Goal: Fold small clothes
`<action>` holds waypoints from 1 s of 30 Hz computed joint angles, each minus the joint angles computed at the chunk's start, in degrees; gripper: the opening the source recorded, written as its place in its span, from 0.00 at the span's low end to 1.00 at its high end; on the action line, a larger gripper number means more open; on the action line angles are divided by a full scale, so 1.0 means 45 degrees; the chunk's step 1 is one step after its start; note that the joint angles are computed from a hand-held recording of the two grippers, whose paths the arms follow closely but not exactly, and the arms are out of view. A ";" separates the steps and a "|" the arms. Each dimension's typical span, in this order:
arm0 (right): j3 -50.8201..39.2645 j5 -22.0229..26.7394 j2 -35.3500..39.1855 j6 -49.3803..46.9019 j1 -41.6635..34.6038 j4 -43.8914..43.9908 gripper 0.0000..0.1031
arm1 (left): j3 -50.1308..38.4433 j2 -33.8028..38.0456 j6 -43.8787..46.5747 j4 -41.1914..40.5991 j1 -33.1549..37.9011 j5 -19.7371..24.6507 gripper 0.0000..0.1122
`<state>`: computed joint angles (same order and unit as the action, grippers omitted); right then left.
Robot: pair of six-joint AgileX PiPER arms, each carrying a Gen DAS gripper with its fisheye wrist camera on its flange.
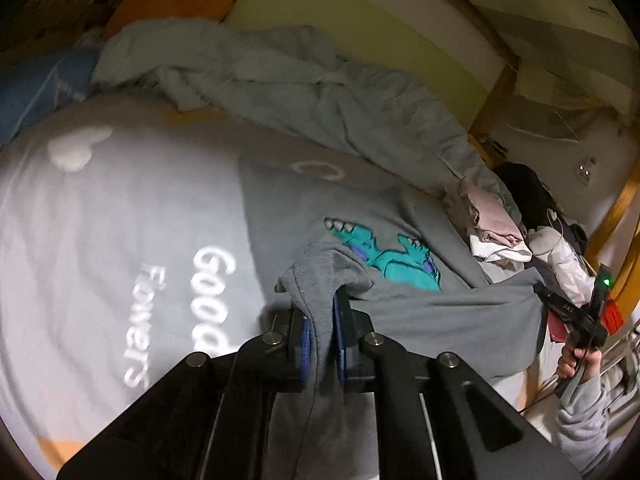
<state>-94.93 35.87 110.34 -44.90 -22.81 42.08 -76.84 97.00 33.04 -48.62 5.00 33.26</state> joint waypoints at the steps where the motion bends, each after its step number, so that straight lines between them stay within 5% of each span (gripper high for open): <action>1: -0.0348 -0.0160 0.0253 0.0875 0.0104 -0.0882 0.04 | -0.0494 0.0424 -0.0708 0.0825 -0.0153 0.0105 0.11; 5: -0.3593 0.2198 0.2379 0.4151 0.0363 -0.3743 0.05 | -0.2558 0.2462 -0.5011 0.5302 -0.0816 0.1487 0.19; 7: -0.3574 0.2146 0.2378 0.5226 0.0384 -0.4647 0.09 | -0.2305 0.2163 -0.5524 0.5196 -0.0751 0.1570 0.23; 8: -0.3041 0.1802 0.2056 0.5086 0.0201 -0.4393 0.13 | -0.1924 0.1805 -0.5023 0.4408 -0.0542 0.1652 0.34; 9: -0.2483 0.1587 0.1682 0.4634 -0.0100 -0.3770 0.24 | -0.1432 0.1428 -0.4075 0.3366 -0.0251 0.1758 0.56; 10: -0.2063 0.1619 0.1416 0.4040 -0.0443 -0.2958 0.46 | -0.0794 0.0957 -0.3449 0.2723 -0.0043 0.1757 0.64; 12: -0.1302 0.2478 0.0950 0.2614 -0.1376 -0.0831 0.64 | 0.0191 0.0159 -0.3016 0.2096 0.0199 0.1973 0.66; 16: -0.0293 0.5392 0.1019 0.1624 -0.2825 0.1510 0.64 | 0.2047 -0.0342 -0.1302 -0.0364 0.1024 0.3530 0.66; 19: 0.0541 0.5485 0.1050 0.2125 -0.3069 0.1443 0.64 | 0.3241 -0.1017 -0.0666 -0.1061 0.0780 0.2891 0.61; 21: 0.0244 0.5967 0.1456 0.2460 -0.3056 0.1600 0.64 | 0.2998 -0.1119 -0.1518 0.0510 -0.0099 0.2203 0.22; 23: -0.0467 0.7110 0.2019 0.2136 -0.2992 0.2183 0.63 | 0.2849 -0.1076 -0.1954 0.1054 -0.0548 0.1890 0.12; 24: -0.0534 0.7300 0.2085 0.1908 -0.2767 0.2238 0.46 | 0.2910 -0.1236 -0.2527 0.1511 -0.0752 0.1507 0.11; 26: 0.0227 0.6151 0.1392 0.1803 -0.2340 0.1560 0.11 | 0.3112 -0.1878 -0.3803 0.2688 -0.1126 0.0707 0.11; 28: 0.2563 0.4125 -0.0540 0.0305 -0.2501 0.2640 0.11 | 0.3630 -0.3117 -0.3821 0.2417 -0.0998 0.0639 0.11; 30: 0.4100 0.3262 -0.2031 -0.1391 -0.2587 0.3307 0.11 | 0.3781 -0.4030 -0.4328 0.3525 -0.1300 0.0626 0.11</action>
